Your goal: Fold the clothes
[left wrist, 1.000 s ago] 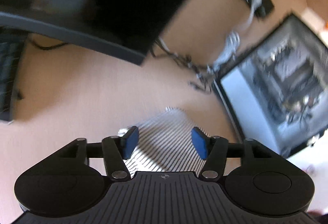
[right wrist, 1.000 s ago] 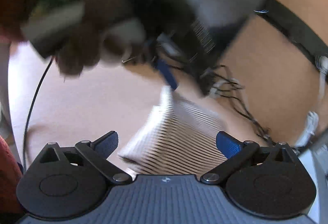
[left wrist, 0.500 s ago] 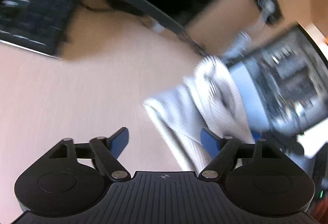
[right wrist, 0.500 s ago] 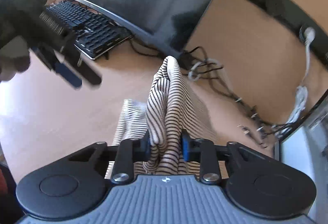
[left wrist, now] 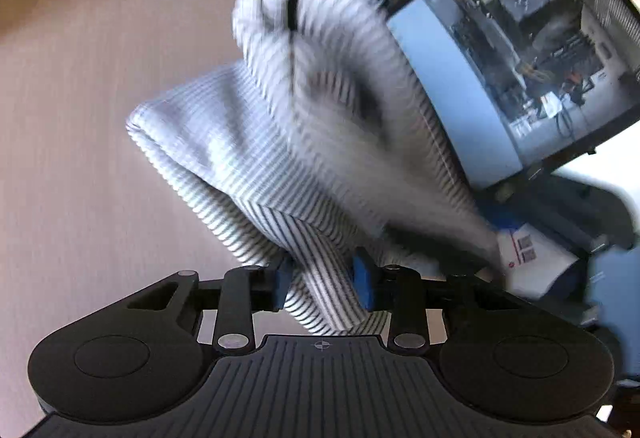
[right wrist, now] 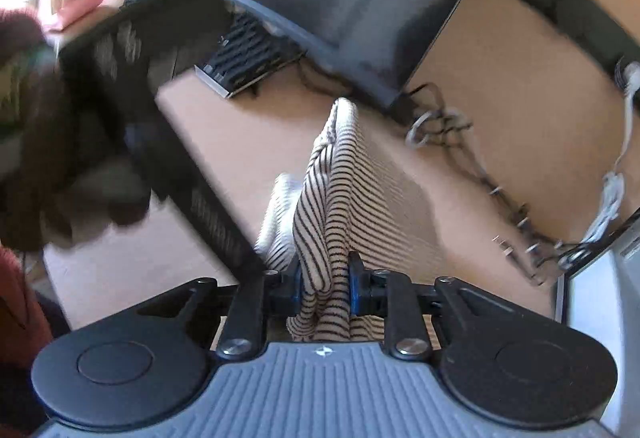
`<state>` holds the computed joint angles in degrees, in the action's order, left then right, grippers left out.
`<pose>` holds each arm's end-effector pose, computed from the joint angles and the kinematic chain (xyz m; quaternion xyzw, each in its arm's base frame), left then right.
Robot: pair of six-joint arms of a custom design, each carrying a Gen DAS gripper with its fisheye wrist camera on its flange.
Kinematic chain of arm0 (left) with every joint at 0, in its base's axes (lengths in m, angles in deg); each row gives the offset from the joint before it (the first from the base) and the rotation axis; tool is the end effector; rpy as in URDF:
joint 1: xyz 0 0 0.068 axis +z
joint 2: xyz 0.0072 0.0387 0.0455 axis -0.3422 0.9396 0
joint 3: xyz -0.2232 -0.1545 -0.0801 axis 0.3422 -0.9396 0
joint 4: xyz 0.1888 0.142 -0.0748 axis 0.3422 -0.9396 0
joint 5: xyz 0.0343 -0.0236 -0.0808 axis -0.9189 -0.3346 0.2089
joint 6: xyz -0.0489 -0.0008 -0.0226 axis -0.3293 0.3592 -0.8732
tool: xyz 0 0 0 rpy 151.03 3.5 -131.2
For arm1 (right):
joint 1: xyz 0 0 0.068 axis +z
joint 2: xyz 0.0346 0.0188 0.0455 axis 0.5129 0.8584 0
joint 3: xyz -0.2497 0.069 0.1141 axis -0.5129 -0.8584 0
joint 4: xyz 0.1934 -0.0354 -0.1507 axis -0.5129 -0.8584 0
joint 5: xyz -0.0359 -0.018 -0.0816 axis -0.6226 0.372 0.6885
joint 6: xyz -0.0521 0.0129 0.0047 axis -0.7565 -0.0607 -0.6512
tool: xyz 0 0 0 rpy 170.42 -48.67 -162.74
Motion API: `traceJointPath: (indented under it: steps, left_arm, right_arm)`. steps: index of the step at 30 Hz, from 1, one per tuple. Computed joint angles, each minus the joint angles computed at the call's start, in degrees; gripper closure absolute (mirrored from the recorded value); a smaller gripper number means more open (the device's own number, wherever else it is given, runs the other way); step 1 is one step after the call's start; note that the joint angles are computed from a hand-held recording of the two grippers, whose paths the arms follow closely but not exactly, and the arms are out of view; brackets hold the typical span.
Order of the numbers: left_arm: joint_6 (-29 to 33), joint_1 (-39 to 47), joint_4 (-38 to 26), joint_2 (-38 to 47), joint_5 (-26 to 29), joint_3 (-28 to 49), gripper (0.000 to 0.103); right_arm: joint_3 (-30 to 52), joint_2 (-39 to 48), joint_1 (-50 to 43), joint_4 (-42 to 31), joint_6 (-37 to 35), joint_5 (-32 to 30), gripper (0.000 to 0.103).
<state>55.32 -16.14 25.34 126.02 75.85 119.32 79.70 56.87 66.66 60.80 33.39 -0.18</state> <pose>0.3376 -0.0041 0.1758 0.1724 0.8919 -0.3916 0.1463 0.2327 0.1487 0.2365 -0.2066 0.8951 -0.0972 0.3830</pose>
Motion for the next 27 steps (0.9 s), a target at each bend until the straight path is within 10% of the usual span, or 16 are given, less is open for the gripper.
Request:
traceJointPath:
  steps: [5,12,17,27]
  left_arm:
    - [-0.64,7.06,-0.07,-4.03,-1.51,4.35,0.060]
    - [-6.50,6.39,2.42,-7.33,10.18,6.96,0.046]
    - [-9.19,0.79,6.28,-1.47,0.26,5.24,0.052]
    - [-11.77,1.16,8.15,1.95,2.46,5.56,0.050]
  right_arm:
    - [-0.65,2.92,2.78,1.20,-3.69,0.14,0.069]
    - [2.05,10.37,5.86,5.15,-7.58,-0.19,0.056]
    - [2.19,6.73,3.30,4.81,-9.40,-5.79,0.052]
    - [-2.56,-2.58,-9.06,3.82,-1.48,-9.89,0.032]
